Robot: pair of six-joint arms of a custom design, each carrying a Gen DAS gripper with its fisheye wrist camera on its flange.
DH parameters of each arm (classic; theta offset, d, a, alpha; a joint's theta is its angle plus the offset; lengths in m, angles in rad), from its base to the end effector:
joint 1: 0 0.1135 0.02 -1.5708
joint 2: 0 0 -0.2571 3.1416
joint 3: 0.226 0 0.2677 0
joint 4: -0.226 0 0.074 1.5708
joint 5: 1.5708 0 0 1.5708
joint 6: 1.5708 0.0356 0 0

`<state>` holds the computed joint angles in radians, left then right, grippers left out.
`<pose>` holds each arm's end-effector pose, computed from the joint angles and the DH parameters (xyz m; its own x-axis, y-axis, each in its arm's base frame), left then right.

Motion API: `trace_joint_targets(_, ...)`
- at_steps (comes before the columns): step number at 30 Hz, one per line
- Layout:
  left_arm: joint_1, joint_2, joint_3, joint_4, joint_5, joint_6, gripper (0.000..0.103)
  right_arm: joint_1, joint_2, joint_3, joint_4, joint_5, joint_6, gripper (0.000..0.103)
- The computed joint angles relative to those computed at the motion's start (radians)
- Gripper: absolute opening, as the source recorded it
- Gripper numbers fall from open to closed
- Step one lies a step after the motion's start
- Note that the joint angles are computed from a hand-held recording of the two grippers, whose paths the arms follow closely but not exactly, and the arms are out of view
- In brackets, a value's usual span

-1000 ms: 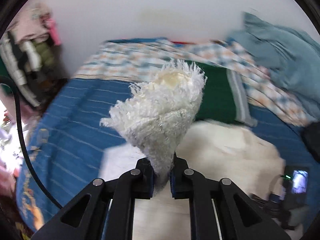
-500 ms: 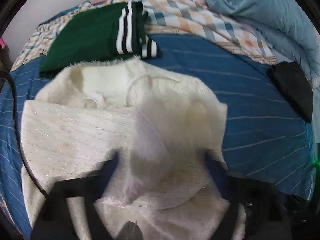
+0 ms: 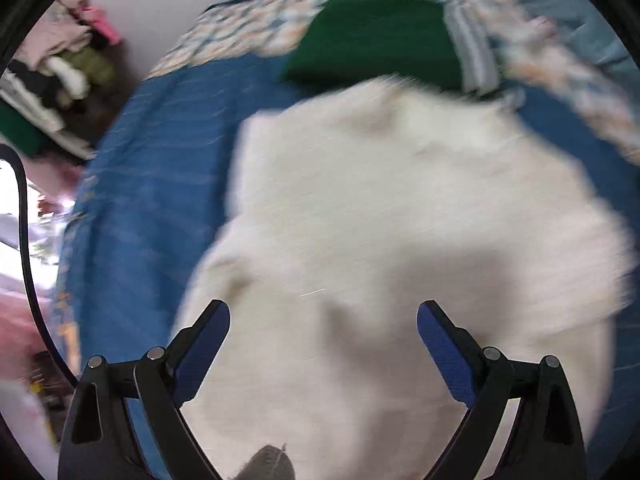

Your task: Fold large clothes

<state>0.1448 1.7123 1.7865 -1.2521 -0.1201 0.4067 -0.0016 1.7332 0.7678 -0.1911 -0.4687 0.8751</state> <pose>0.3495 0.0553 0.3462 -0.9142 0.2636 -0.3079 0.1884 0.9489 0.2531 0.3020 0.0156 0.0900 -0.7252 0.6860 0.0594 0.5870 0.5709 0.5740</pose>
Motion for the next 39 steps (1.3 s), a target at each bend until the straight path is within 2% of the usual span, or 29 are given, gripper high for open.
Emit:
trace_joint_targets(1, 0.026, 0.008, -0.023, 0.025, -0.026, 0.011, 0.096, 0.010, 0.065, 0.033, 0.032, -0.030, -0.005, 0.083)
trace_joint_targets(2, 0.066, 0.028, -0.039, 0.055, -0.047, 0.019, 0.096, 0.029, 0.149, 0.084, 0.065, -0.062, -0.008, 0.074)
trace_joint_targets(3, 0.090, 0.039, -0.051, 0.078, -0.055, 0.024, 0.096, 0.055, 0.226, 0.146, 0.071, -0.066, -0.013, 0.059)
trace_joint_targets(4, 0.105, 0.050, -0.062, 0.101, -0.064, 0.030, 0.096, 0.084, 0.293, 0.220, 0.040, -0.053, -0.048, 0.007)
trace_joint_targets(5, 0.121, 0.065, -0.071, 0.126, -0.086, 0.041, 0.096, 0.102, 0.325, 0.268, -0.004, -0.018, -0.070, 0.008)
trace_joint_targets(7, 0.139, 0.079, -0.079, 0.158, -0.098, 0.050, 0.096, 0.140, 0.314, 0.311, -0.052, 0.165, -0.058, 0.007)
trace_joint_targets(10, 0.160, 0.090, -0.145, 0.246, -0.129, 0.067, 0.096, 0.145, 0.296, 0.379, -0.183, 0.305, -0.124, 0.010)
trace_joint_targets(12, 0.171, 0.117, -0.167, 0.266, -0.153, 0.091, 0.096, 0.148, 0.325, 0.434, -0.304, 0.294, -0.181, 0.027)
trace_joint_targets(14, 0.182, 0.136, -0.205, 0.289, -0.158, 0.124, 0.096, 0.157, 0.212, 0.335, -0.308, 0.342, -0.147, 0.043)
trace_joint_targets(16, 0.183, 0.120, -0.242, 0.334, -0.148, 0.135, 0.103, 0.157, 0.094, 0.234, -0.317, 0.378, -0.095, 0.045)
trace_joint_targets(18, 0.188, 0.114, -0.252, 0.350, -0.130, 0.143, 0.103, 0.171, 0.056, 0.188, -0.372, 0.413, -0.083, 0.045)
trace_joint_targets(20, 0.193, 0.104, -0.273, 0.375, -0.101, 0.144, 0.103, 0.210, 0.112, 0.192, -0.425, 0.411, -0.110, 0.045)
trace_joint_targets(22, 0.200, 0.101, -0.280, 0.388, -0.074, 0.143, 0.103, 0.237, 0.203, 0.220, -0.410, 0.373, -0.159, 0.045)
trace_joint_targets(24, 0.204, 0.099, -0.283, 0.394, -0.046, 0.129, 0.103, 0.262, 0.317, 0.280, -0.374, 0.347, -0.213, 0.041)
trace_joint_targets(26, 0.213, 0.117, -0.260, 0.376, -0.022, 0.121, 0.103, 0.270, 0.391, 0.337, -0.354, 0.357, -0.234, 0.009)
trace_joint_targets(28, 0.221, 0.135, -0.235, 0.355, -0.006, 0.123, 0.103, 0.252, 0.391, 0.330, -0.303, 0.403, -0.206, 0.007)
trace_joint_targets(31, 0.233, 0.172, -0.182, 0.304, 0.026, 0.126, 0.103, 0.138, 0.303, 0.153, -0.101, 0.346, -0.031, 0.007)
trace_joint_targets(34, 0.239, 0.217, -0.116, 0.242, 0.043, 0.119, 0.103, 0.094, 0.343, 0.098, -0.001, 0.257, 0.072, 0.008)
trace_joint_targets(37, 0.230, 0.259, -0.039, 0.173, 0.018, 0.108, 0.103, 0.080, 0.343, 0.127, -0.044, 0.212, 0.105, 0.026)
trace_joint_targets(39, 0.225, 0.269, -0.022, 0.176, -0.003, 0.123, 0.103, 0.112, 0.354, 0.197, -0.146, 0.240, 0.046, 0.029)
